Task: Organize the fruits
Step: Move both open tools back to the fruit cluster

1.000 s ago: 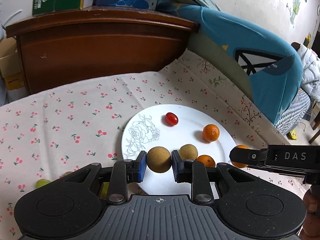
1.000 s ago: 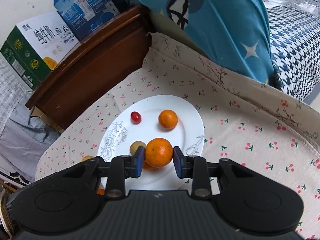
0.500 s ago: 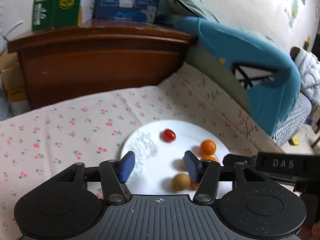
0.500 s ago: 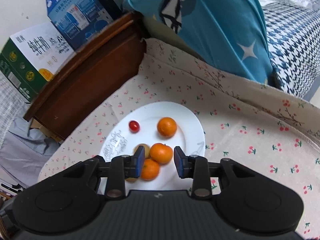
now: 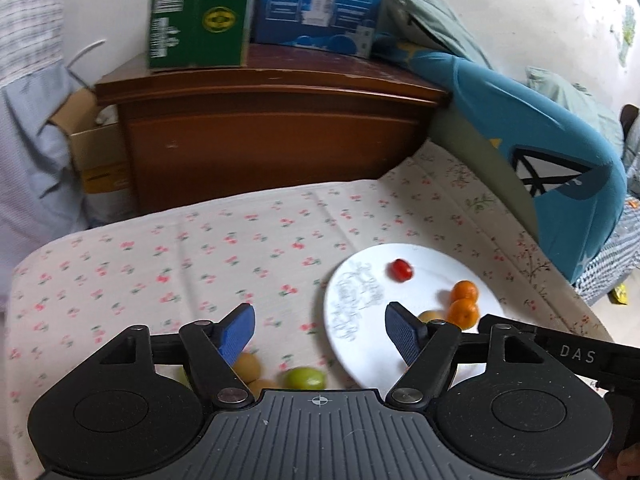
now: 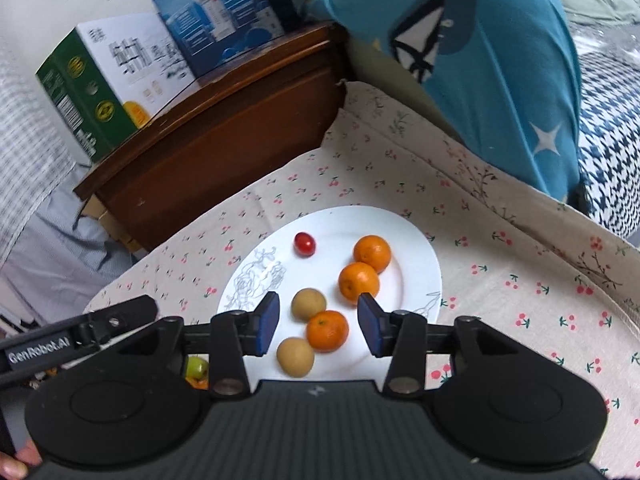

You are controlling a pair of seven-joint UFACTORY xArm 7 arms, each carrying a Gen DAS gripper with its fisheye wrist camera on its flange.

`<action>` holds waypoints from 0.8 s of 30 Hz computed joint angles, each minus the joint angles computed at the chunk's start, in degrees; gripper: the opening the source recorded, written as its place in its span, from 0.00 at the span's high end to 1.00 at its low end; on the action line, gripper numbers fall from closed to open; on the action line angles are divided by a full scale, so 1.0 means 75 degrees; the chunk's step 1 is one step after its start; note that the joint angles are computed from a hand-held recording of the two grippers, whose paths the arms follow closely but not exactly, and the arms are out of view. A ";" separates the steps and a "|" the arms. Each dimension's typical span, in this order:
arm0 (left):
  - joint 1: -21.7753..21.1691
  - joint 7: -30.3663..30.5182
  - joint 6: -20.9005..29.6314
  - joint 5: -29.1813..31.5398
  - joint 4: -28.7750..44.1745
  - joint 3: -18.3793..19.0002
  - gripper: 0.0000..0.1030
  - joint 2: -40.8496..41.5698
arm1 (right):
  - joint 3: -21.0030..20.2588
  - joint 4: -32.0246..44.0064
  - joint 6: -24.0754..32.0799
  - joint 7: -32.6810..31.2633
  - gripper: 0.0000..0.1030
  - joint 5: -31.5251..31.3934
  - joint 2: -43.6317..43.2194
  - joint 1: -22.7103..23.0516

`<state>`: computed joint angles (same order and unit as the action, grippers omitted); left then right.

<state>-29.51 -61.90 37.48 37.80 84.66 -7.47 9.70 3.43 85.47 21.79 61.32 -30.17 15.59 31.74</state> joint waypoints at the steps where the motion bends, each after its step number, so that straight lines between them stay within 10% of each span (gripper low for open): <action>1: 0.0005 -0.0013 0.0047 -0.0003 -0.0092 0.0006 0.29 -0.0102 | 0.0022 -0.0040 -0.0095 -0.0074 0.57 -0.0014 -0.0010 -0.0008; 24: 0.0948 -0.0756 0.0921 0.0167 -0.1969 -0.0840 0.29 -0.1990 | 0.0580 -0.0376 -0.0804 -0.2910 0.57 0.1512 0.0039 0.0098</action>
<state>-22.39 -67.58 44.39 39.06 69.90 -13.76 -5.22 7.78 82.65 15.76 39.50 -18.83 15.88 32.47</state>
